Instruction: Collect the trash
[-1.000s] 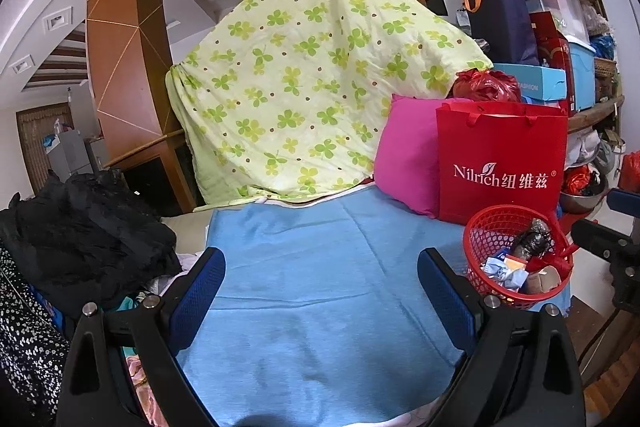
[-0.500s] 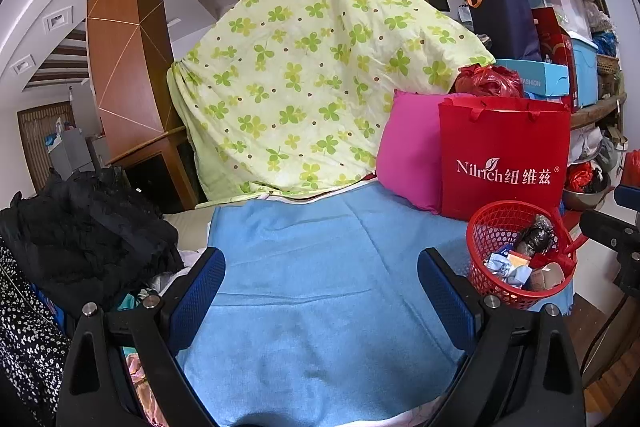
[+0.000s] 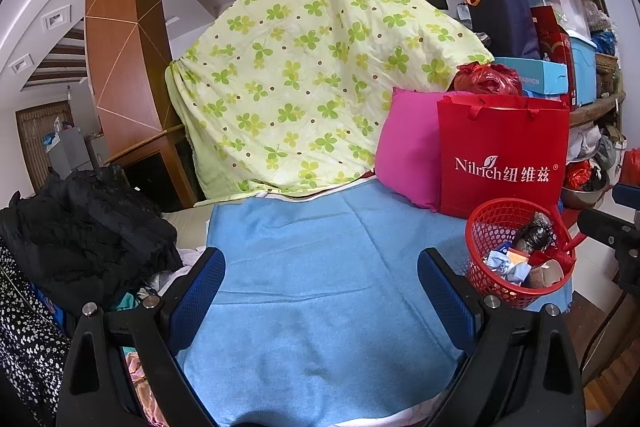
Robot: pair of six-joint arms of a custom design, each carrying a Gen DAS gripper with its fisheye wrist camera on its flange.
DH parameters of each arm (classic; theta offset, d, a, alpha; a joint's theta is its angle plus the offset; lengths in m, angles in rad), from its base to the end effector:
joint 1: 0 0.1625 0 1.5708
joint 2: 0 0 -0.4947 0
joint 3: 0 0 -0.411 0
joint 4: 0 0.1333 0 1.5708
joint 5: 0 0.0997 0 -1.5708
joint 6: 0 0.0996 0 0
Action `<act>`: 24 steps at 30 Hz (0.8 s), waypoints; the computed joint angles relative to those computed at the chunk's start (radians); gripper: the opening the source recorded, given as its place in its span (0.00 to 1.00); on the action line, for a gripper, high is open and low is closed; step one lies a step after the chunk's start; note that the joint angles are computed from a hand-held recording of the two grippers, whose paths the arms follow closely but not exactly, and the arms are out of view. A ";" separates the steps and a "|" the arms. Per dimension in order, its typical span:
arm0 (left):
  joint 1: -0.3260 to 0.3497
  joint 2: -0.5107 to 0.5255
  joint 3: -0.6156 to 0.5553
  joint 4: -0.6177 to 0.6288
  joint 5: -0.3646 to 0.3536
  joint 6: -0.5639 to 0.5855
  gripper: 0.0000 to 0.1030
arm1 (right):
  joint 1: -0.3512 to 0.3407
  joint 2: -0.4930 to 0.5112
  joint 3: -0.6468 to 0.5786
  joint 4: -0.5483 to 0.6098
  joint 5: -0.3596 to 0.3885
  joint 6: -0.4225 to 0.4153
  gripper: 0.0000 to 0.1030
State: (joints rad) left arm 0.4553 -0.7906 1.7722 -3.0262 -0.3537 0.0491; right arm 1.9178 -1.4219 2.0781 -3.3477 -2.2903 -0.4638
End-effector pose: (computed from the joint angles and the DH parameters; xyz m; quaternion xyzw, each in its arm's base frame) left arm -0.5118 -0.5030 0.1872 0.3266 0.7399 -0.4483 0.3807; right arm 0.2370 -0.4565 0.4582 0.1407 -0.8024 0.4792 0.3267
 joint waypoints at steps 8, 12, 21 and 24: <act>-0.007 -0.001 0.001 -0.009 -0.002 0.016 0.94 | 0.013 0.017 -0.002 -0.066 -0.032 -0.037 0.78; -0.009 -0.002 0.000 0.000 -0.002 0.012 0.94 | 0.014 0.015 -0.002 -0.064 -0.038 -0.035 0.78; -0.016 0.007 -0.017 0.032 -0.010 0.013 0.94 | 0.012 0.002 0.005 -0.071 -0.046 -0.038 0.78; -0.017 0.008 -0.018 0.040 -0.013 0.014 0.94 | 0.010 0.000 0.005 -0.068 -0.045 -0.036 0.78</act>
